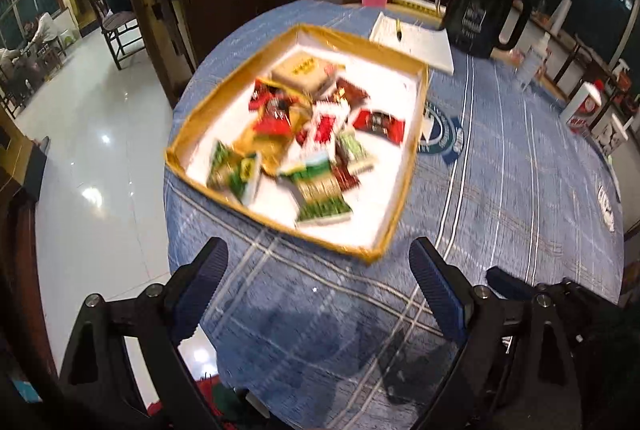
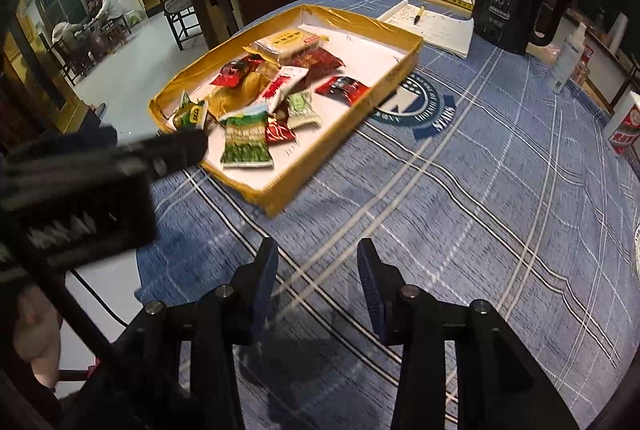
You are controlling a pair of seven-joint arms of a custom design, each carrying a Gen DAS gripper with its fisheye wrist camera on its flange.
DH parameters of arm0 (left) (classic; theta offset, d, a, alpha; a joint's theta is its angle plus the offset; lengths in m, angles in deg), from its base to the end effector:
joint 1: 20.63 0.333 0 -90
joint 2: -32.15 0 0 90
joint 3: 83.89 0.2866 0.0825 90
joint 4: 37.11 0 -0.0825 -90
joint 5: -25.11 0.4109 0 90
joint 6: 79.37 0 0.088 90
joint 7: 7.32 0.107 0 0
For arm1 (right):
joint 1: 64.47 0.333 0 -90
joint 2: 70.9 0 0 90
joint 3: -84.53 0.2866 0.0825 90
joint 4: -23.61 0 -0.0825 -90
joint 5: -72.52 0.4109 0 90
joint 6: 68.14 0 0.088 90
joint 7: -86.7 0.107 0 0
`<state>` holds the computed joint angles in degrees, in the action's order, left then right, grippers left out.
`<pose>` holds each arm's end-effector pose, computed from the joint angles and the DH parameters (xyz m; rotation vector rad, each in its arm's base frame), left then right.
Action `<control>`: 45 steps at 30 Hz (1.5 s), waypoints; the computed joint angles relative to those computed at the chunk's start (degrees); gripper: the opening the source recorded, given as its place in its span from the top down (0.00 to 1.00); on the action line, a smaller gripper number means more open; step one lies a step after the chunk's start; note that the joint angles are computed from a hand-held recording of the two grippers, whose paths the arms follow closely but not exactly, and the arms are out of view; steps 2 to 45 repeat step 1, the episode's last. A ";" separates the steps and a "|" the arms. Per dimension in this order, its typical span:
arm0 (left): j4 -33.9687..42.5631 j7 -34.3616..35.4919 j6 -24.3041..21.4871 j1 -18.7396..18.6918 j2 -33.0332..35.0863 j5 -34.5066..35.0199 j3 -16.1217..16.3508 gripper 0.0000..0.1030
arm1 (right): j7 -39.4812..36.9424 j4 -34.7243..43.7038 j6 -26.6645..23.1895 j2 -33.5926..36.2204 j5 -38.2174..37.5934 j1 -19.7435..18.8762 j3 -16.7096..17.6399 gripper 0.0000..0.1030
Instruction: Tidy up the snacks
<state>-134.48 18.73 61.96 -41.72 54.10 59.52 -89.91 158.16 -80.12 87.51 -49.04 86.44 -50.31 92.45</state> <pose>0.6291 -0.3155 0.3736 -2.1188 1.6333 -0.5240 0.6496 0.2459 0.3487 -2.2374 1.3418 -0.2794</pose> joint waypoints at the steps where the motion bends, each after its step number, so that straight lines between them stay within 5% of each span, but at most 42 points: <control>1: 0.80 -0.11 -1.03 -0.56 0.51 0.31 -0.09 0.11 | -0.61 -0.72 0.22 -0.52 0.62 -0.54 0.20 0.58; 45: 0.80 -0.11 -1.03 -0.56 0.51 0.31 -0.09 0.11 | -0.61 -0.72 0.22 -0.52 0.62 -0.54 0.20 0.58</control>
